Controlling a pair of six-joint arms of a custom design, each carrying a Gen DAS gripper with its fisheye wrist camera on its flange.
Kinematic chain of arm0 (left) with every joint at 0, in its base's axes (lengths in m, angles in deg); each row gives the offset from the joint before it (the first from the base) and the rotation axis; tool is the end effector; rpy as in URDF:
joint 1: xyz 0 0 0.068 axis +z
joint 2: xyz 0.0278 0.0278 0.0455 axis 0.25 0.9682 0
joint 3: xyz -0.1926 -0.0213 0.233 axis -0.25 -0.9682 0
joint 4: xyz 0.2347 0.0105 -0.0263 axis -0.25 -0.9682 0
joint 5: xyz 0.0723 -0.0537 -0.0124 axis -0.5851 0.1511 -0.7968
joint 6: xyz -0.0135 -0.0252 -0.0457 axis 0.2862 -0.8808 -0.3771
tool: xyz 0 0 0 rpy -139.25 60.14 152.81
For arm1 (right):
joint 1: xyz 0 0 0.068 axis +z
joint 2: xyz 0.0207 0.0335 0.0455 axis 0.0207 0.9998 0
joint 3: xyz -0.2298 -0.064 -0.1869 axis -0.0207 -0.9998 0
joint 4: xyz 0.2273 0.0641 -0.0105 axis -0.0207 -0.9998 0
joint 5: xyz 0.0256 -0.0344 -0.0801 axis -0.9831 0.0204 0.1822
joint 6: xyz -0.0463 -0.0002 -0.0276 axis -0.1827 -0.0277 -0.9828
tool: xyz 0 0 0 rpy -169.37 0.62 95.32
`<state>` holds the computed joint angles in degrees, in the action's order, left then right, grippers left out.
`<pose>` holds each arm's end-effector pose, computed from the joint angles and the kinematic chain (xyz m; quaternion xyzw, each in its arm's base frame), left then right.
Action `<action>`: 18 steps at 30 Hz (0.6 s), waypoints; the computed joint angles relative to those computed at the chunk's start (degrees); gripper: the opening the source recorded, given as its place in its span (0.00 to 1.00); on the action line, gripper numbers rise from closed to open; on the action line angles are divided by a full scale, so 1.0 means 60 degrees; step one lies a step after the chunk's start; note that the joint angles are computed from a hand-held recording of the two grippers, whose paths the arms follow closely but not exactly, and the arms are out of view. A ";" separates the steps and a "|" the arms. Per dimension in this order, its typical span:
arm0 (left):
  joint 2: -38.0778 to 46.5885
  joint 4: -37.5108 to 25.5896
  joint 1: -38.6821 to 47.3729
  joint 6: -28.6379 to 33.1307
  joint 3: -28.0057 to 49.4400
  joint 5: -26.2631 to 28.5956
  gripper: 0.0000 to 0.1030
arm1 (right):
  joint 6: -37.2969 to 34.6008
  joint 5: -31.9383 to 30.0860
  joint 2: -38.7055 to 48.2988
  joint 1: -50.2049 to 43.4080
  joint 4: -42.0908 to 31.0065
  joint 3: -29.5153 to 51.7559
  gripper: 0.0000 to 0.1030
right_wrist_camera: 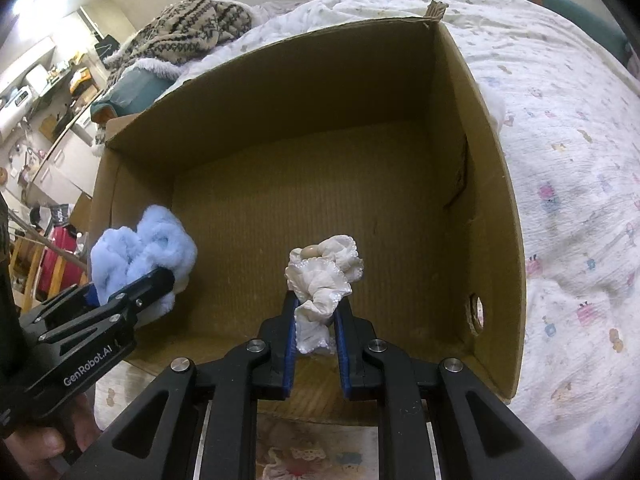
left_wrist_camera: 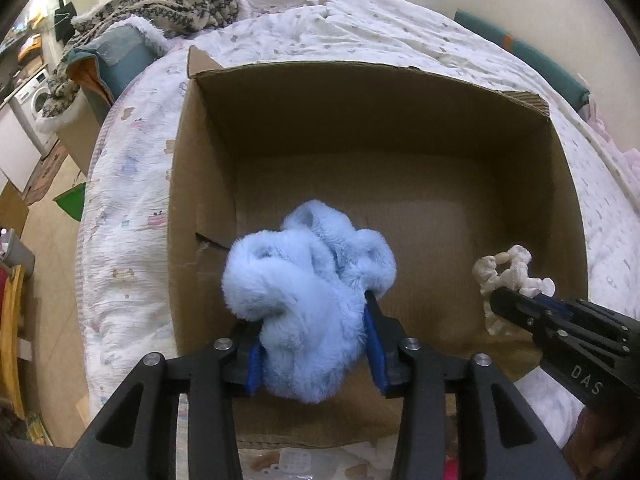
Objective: Organize soft objects
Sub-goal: 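Carry both items into the box and open both grippers to release them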
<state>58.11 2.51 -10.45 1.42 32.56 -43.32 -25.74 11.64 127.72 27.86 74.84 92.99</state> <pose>0.3313 -0.1595 0.1750 0.3187 0.9100 -0.0974 0.2467 0.2228 0.1028 0.1768 0.2878 0.9165 0.0872 0.2638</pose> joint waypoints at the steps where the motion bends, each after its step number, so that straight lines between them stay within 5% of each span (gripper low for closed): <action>1: 0.0007 0.0003 -0.0020 0.0014 -0.0007 -0.0023 0.37 | 0.0013 -0.0010 -0.0003 -0.0010 -0.0010 -0.0007 0.17; 18: -0.0159 -0.0012 -0.0076 -0.0026 -0.0190 -0.0065 0.48 | 0.0161 -0.0024 0.0170 -0.0168 0.0030 0.0102 0.18</action>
<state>57.16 2.44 -10.90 1.27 31.42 -43.71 -24.78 11.50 128.74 26.85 75.02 93.61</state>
